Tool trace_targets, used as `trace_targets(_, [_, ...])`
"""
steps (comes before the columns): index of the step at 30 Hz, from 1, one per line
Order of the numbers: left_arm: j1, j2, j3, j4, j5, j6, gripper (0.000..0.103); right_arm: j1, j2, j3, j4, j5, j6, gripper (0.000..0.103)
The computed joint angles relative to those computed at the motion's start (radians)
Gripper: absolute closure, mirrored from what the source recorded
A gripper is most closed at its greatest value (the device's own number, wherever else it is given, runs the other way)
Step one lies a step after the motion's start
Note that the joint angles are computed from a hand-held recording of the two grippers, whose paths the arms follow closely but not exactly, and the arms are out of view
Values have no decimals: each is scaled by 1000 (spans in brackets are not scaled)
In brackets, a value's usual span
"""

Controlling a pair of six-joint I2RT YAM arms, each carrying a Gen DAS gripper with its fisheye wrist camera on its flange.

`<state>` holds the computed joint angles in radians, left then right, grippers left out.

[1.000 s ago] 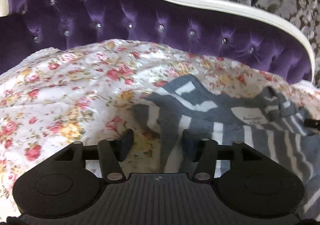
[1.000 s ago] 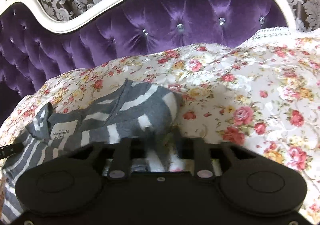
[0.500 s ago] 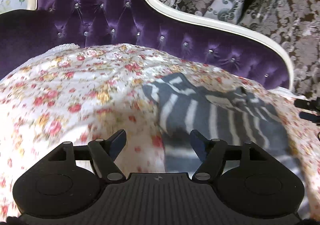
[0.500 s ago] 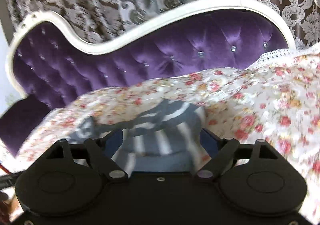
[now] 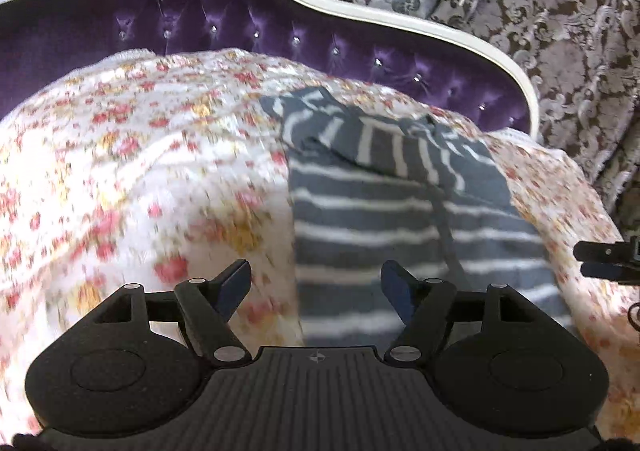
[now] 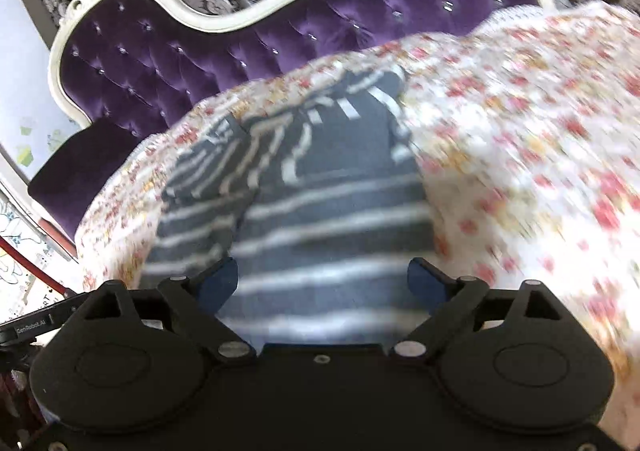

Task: Fold small clothes
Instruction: 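Move both grippers to the ribbed hem and close them on it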

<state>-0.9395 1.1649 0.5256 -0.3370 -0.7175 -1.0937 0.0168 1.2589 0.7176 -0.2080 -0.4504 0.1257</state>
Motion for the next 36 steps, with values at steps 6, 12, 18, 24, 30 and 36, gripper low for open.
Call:
trace_targets(6, [-116, 57, 7, -17, -21, -110, 33, -73, -64, -46, -88, -71, 19, 6])
trace_targets(12, [-175, 93, 6, -33, -26, -181, 33, -86, -9, -11, -195, -50, -7, 4])
trace_targets(18, [-193, 107, -15, -15, 17, -222, 33, -137, 65, 21, -265, -156, -61, 4])
trace_targets(24, [-231, 121, -9, -37, -1, -251, 32, -151, 90, 34, -292, -199, -87, 20])
trace_targets(30, [-263, 111, -25, -30, -19, -296, 32, -172, 62, -5, -245, -237, -71, 42])
trace_targets(36, [-236, 67, -85, 158, 42, -212, 34, -153, 42, -18, -226, -222, -78, 47])
